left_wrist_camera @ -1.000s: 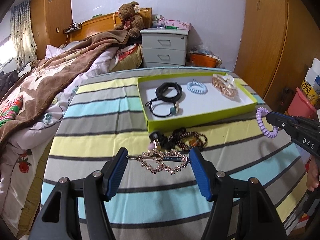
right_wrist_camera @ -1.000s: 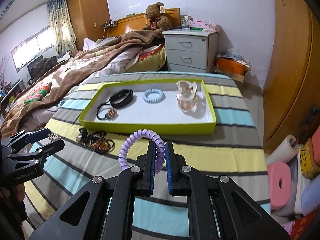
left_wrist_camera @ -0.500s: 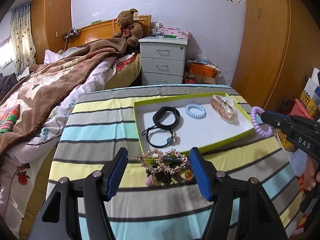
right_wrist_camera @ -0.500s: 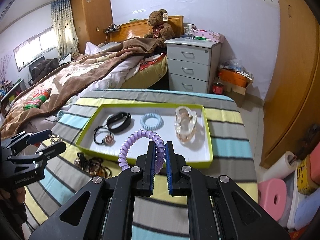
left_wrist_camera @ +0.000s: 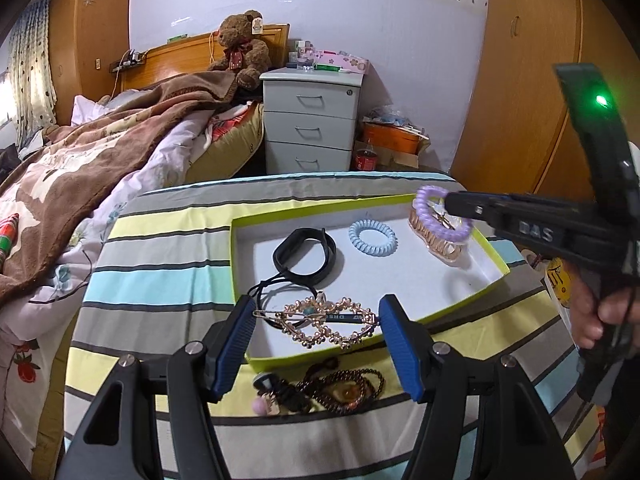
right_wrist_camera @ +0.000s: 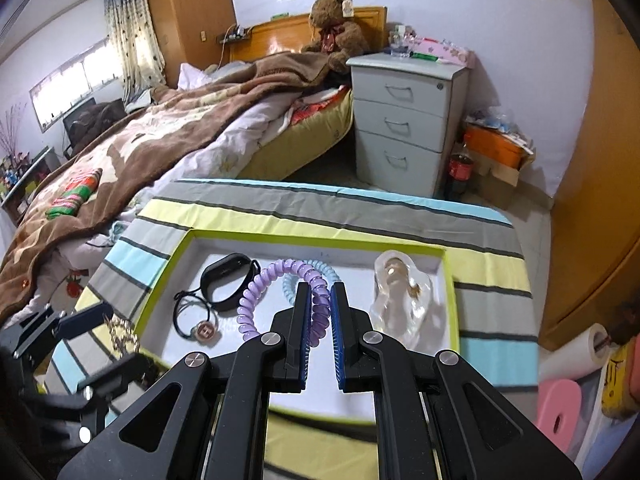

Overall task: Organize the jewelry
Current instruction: 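Carry the purple coil and rhinestone clip over the green box with both grippers, then lower both items into the box and open both grippers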

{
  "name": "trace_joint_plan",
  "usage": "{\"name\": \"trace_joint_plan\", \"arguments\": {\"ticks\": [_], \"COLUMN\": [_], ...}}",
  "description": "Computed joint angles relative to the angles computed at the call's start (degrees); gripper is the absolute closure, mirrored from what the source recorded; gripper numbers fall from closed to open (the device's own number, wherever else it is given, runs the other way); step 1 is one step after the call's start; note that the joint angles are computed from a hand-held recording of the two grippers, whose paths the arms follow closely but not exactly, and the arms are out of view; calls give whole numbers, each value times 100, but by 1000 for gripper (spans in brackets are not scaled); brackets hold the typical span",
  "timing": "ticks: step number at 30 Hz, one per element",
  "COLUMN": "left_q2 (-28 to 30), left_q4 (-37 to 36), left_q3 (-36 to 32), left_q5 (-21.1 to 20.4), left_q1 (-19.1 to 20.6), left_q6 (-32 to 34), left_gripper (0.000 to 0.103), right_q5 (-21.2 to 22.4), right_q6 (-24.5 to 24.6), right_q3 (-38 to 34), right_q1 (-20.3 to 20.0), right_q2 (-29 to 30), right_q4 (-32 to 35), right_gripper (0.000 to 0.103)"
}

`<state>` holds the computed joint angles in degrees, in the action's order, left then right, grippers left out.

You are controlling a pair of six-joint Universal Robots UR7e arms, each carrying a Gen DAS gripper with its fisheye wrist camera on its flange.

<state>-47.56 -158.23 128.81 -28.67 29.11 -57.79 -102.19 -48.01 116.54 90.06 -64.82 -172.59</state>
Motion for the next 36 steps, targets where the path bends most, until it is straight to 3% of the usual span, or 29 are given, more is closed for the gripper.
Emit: {"name": "trace_joint_plan", "arguments": {"ticks": [14,36], "left_q2": [172,428], "left_q4": [-177,-449], "left_q3": [-177,-398], "left_q5": [-8,-173], "left_q1": [473,804], "left_q6": [276,591], "left_gripper": [37,37], "right_q5": [-509,-841], "right_q6": [188,129], "right_q3": [-632,-1005], "right_q1": [54,50], "right_q2": [830,1286], "right_q4": [16,-57], "right_gripper": [93,93]}}
